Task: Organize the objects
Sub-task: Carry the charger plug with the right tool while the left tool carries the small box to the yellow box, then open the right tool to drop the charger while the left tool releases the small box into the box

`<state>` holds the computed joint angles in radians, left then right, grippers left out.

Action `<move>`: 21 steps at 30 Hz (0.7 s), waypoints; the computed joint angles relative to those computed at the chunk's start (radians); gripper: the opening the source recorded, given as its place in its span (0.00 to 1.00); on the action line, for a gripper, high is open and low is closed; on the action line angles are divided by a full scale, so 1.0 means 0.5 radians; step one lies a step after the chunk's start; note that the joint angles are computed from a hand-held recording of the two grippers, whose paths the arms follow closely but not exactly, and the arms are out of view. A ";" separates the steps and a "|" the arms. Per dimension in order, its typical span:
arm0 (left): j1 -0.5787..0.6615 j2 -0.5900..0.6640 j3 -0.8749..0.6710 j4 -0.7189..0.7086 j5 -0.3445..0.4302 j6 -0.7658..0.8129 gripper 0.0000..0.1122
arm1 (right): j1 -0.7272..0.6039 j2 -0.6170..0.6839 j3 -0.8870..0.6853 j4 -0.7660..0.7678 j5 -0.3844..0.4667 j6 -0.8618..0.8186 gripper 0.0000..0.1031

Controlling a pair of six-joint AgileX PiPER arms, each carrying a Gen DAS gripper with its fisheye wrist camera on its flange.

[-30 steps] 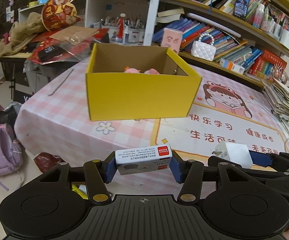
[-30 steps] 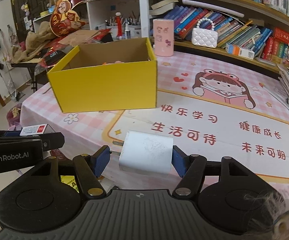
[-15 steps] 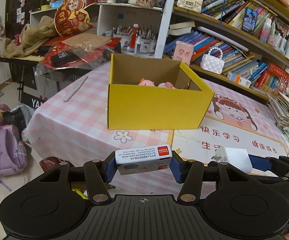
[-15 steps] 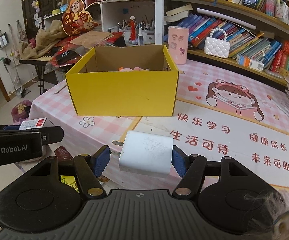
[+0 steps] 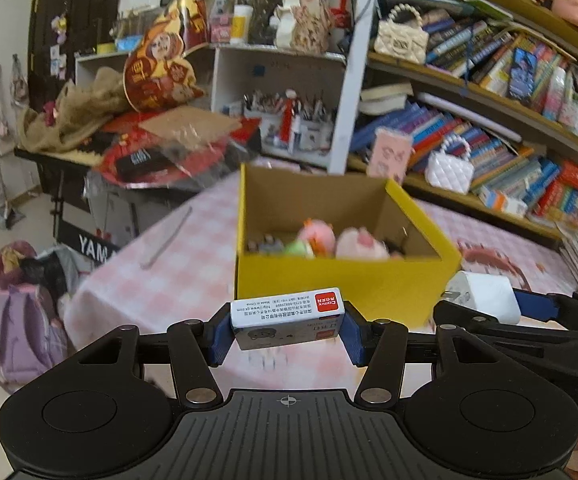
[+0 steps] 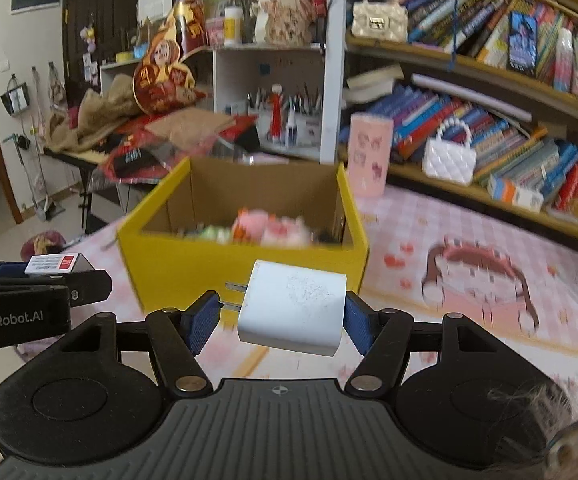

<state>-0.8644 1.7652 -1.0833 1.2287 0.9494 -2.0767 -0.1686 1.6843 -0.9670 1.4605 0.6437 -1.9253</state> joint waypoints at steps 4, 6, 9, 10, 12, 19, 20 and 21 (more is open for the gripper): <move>0.129 0.080 -0.165 0.080 0.006 0.095 0.47 | 0.101 0.160 -0.280 -0.020 -0.028 0.105 0.62; 0.192 0.146 -0.266 0.095 0.000 0.159 0.47 | 0.150 0.252 -0.430 -0.047 -0.043 0.151 0.62; 0.289 0.254 -0.412 0.071 -0.035 0.252 0.47 | 0.218 0.414 -0.671 -0.140 -0.061 0.256 0.62; 0.318 0.293 -0.461 0.056 -0.045 0.294 0.47 | 0.236 0.466 -0.745 -0.172 -0.065 0.292 0.62; 0.371 0.373 -0.562 0.013 -0.062 0.384 0.47 | 0.269 0.585 -0.919 -0.260 -0.066 0.385 0.62; 0.495 0.668 -0.937 -0.169 -0.032 0.779 0.47 | 0.393 0.994 -1.567 -0.676 -0.034 0.848 0.62; 0.505 0.705 -0.990 -0.190 -0.018 0.833 0.47 | 0.407 1.038 -1.638 -0.736 -0.018 0.903 0.62; 0.519 0.748 -1.051 -0.211 -0.005 0.894 0.47 | 0.425 1.102 -1.747 -0.824 0.014 0.977 0.62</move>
